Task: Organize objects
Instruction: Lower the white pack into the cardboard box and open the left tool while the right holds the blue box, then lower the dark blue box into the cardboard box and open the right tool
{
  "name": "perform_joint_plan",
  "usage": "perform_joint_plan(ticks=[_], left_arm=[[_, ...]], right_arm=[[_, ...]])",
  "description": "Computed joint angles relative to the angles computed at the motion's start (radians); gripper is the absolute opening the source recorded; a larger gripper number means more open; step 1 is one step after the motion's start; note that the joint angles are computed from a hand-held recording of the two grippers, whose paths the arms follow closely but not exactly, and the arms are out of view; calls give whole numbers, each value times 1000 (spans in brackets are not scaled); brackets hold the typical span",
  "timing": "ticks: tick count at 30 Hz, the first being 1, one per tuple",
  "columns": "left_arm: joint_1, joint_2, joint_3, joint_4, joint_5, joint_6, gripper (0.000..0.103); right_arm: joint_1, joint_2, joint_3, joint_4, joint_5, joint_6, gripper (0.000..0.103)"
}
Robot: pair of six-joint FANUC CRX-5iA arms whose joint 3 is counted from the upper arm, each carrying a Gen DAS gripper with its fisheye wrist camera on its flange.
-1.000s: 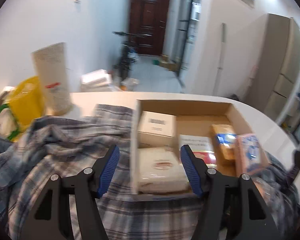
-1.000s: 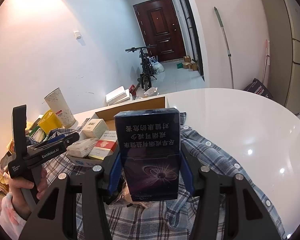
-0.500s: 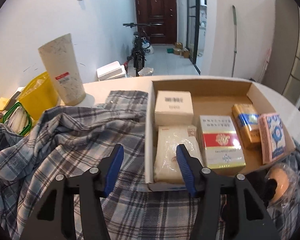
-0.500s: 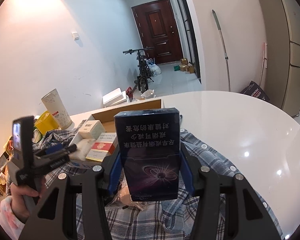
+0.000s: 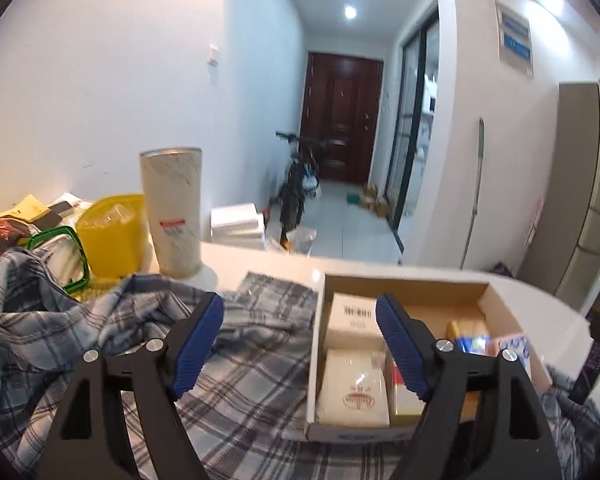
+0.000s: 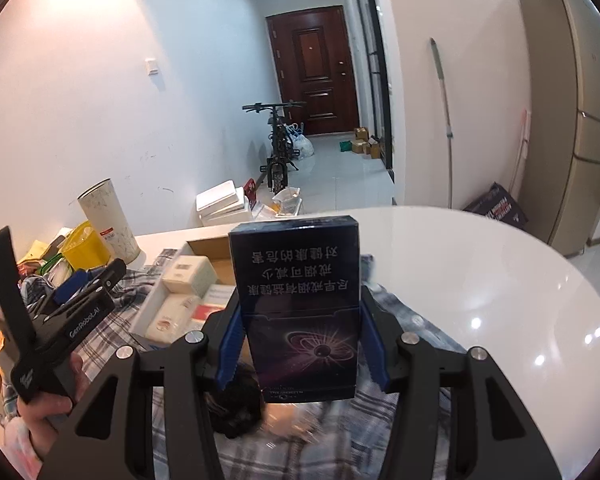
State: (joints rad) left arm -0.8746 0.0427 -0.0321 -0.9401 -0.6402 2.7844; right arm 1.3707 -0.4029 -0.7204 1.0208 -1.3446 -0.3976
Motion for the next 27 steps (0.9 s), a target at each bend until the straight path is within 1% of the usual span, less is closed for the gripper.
perform_joint_plan(ticks=[2, 4, 6, 7, 8, 9, 11, 12, 13, 14, 15, 17, 20, 22, 24, 27], left_arm=[[20, -19, -23, 18, 50, 7, 88], [65, -43, -62, 89, 144, -30, 88], [125, -67, -115, 230, 254, -138, 88], [131, -68, -118, 249, 261, -155, 88], [117, -65, -107, 216, 239, -125, 88], [91, -61, -88, 149, 195, -66, 88], [28, -51, -53, 10, 89, 61, 88], [-2, -45, -38, -43, 29, 106, 89], [-21, -39, -25, -75, -17, 130, 89], [-28, -37, -20, -88, -36, 140, 91], [-29, -39, -21, -94, -39, 150, 96], [-33, -43, -24, -116, -52, 198, 103], [-53, -55, -34, -175, -76, 273, 103], [-73, -54, -32, -218, -106, 313, 103], [-80, -53, -32, -234, -120, 329, 103], [-79, -60, -38, -243, -116, 350, 103]], right_arm=[[-32, 40, 39, 14, 22, 37, 50], [-74, 82, 80, 26, 68, 69, 50], [-114, 129, 119, 35, 116, 88, 50], [-128, 152, 135, 37, 129, 96, 50], [-142, 177, 151, 37, 142, 105, 50], [-157, 200, 165, 34, 159, 114, 50], [-171, 243, 192, 12, 167, 129, 50], [-175, 266, 205, 0, 165, 136, 50], [-178, 281, 210, -7, 165, 136, 50], [-183, 282, 208, -14, 178, 139, 50], [-193, 281, 206, -28, 204, 143, 50], [-203, 280, 205, -46, 218, 130, 50], [-214, 289, 210, -61, 229, 151, 50], [-220, 298, 215, -68, 237, 164, 50], [-228, 308, 223, -84, 249, 179, 50], [-234, 330, 235, -100, 249, 203, 51]])
